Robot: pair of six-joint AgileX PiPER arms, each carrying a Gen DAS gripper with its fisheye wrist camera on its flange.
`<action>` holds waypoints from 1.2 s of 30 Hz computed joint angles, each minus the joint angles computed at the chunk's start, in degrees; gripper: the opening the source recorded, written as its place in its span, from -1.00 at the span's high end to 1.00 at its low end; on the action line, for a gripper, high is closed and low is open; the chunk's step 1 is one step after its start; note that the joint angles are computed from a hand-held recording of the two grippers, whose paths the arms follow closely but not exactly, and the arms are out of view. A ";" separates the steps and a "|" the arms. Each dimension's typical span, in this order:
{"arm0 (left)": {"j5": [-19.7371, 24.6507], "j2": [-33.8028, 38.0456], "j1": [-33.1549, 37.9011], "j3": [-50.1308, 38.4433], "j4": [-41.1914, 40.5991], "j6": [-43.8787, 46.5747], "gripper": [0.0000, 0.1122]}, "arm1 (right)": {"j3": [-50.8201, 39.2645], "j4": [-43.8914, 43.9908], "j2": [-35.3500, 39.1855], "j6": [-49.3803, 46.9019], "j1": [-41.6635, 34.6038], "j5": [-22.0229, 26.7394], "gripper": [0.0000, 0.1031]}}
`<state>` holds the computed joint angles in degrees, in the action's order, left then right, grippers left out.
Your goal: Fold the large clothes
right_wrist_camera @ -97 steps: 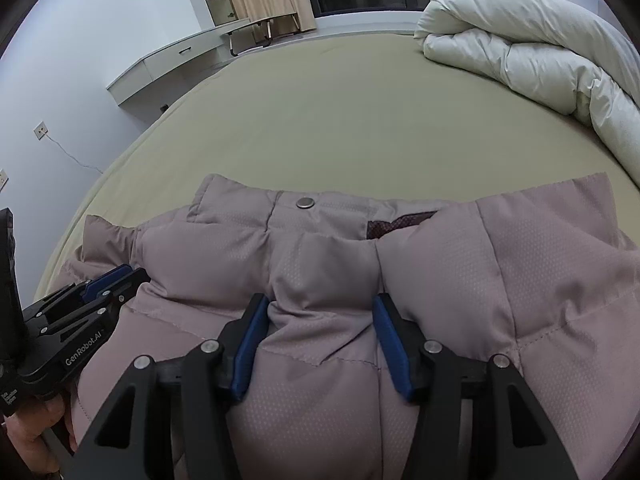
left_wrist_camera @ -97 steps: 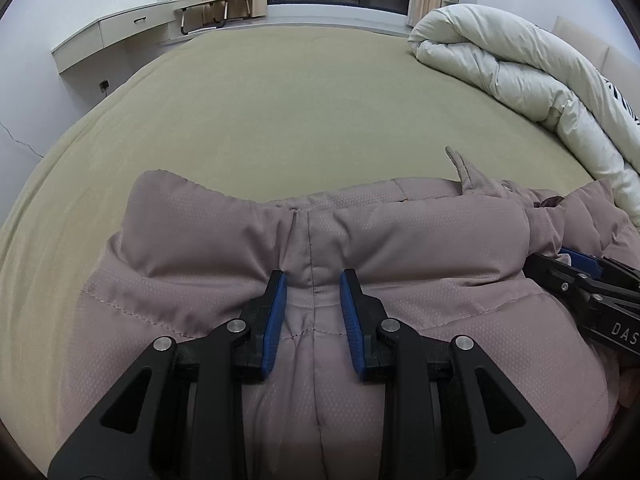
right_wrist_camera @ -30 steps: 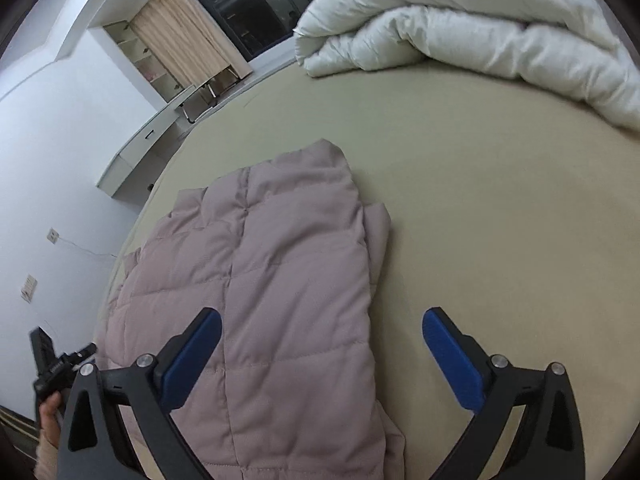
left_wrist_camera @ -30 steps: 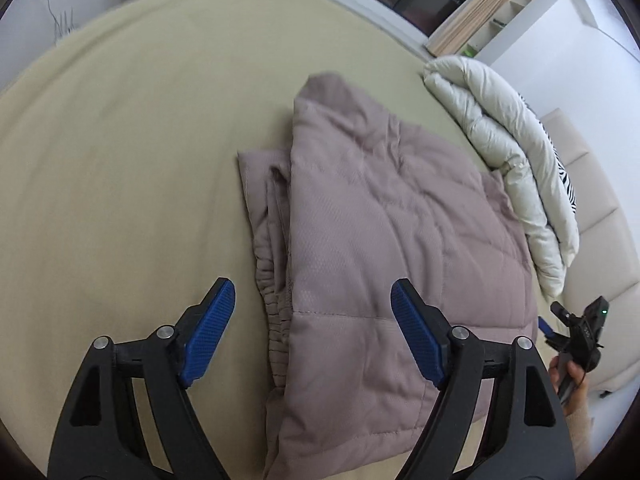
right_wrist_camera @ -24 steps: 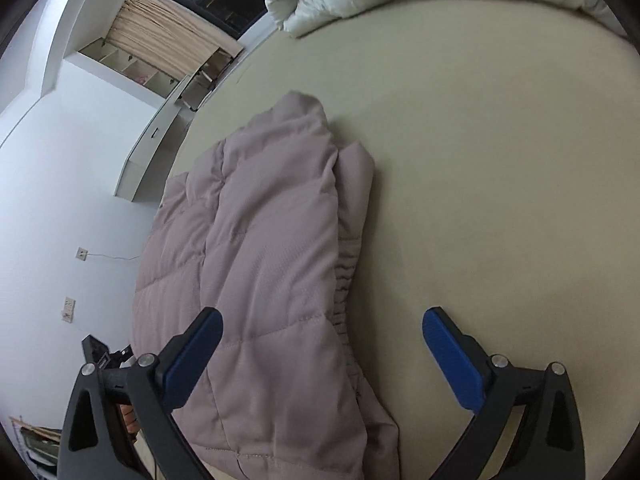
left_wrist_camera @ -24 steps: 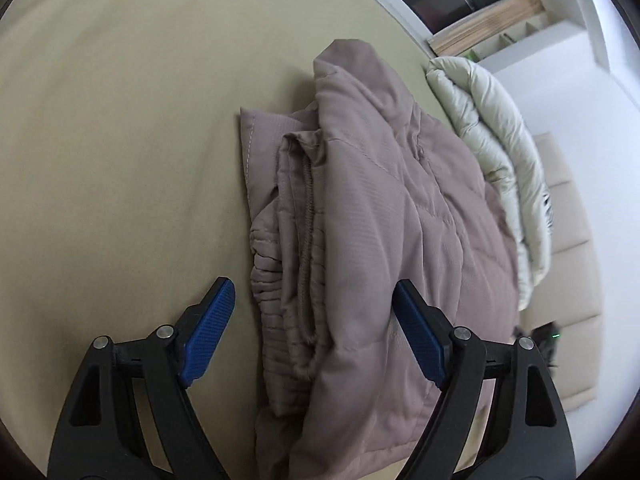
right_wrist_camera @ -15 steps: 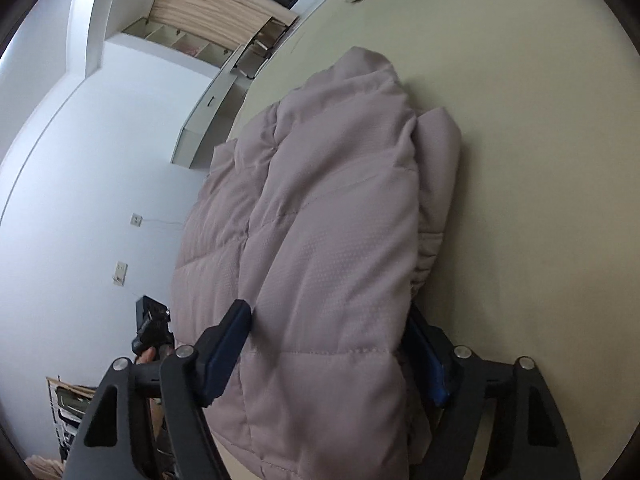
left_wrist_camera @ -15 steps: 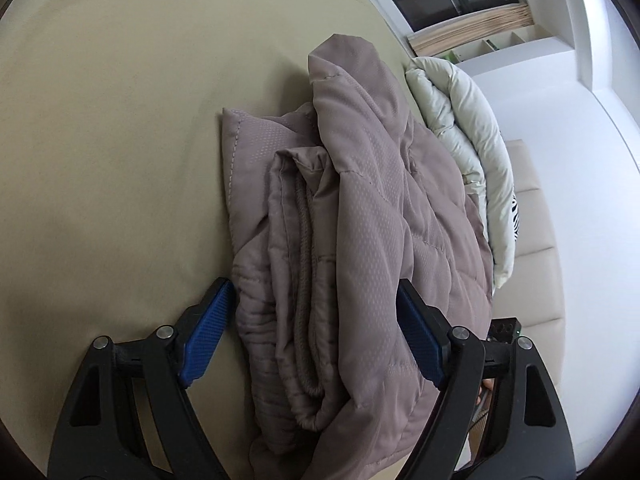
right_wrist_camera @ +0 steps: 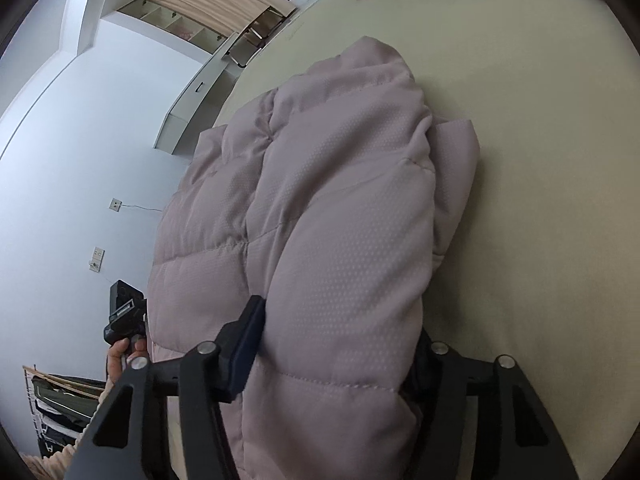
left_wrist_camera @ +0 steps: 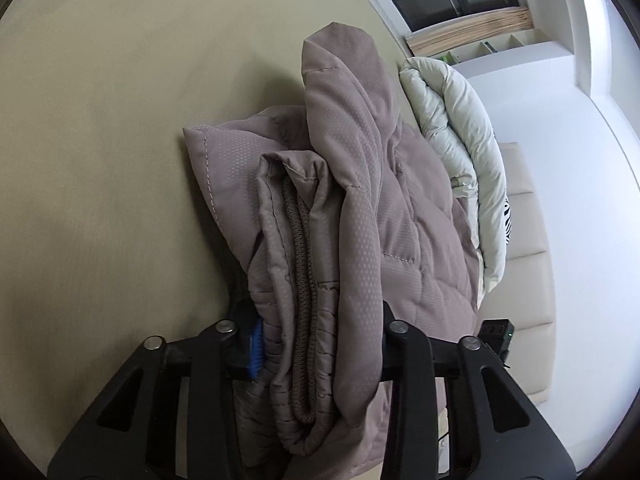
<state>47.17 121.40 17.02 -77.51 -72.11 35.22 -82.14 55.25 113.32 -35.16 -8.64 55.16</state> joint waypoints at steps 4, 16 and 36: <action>0.30 -7.64 0.12 5.90 1.60 -0.08 0.48 | 3.62 -3.22 -7.37 2.70 1.60 -1.09 0.25; 12.85 -46.13 13.65 39.02 10.21 3.36 0.48 | 33.47 -1.14 -41.03 1.93 -0.61 5.04 0.43; 19.99 -60.29 34.68 56.98 17.25 5.48 0.15 | 51.86 -15.87 -63.13 25.13 -2.83 -7.22 -0.41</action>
<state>67.16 61.11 51.70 -20.53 -54.86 40.70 -30.28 39.38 50.19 -10.04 -11.46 47.94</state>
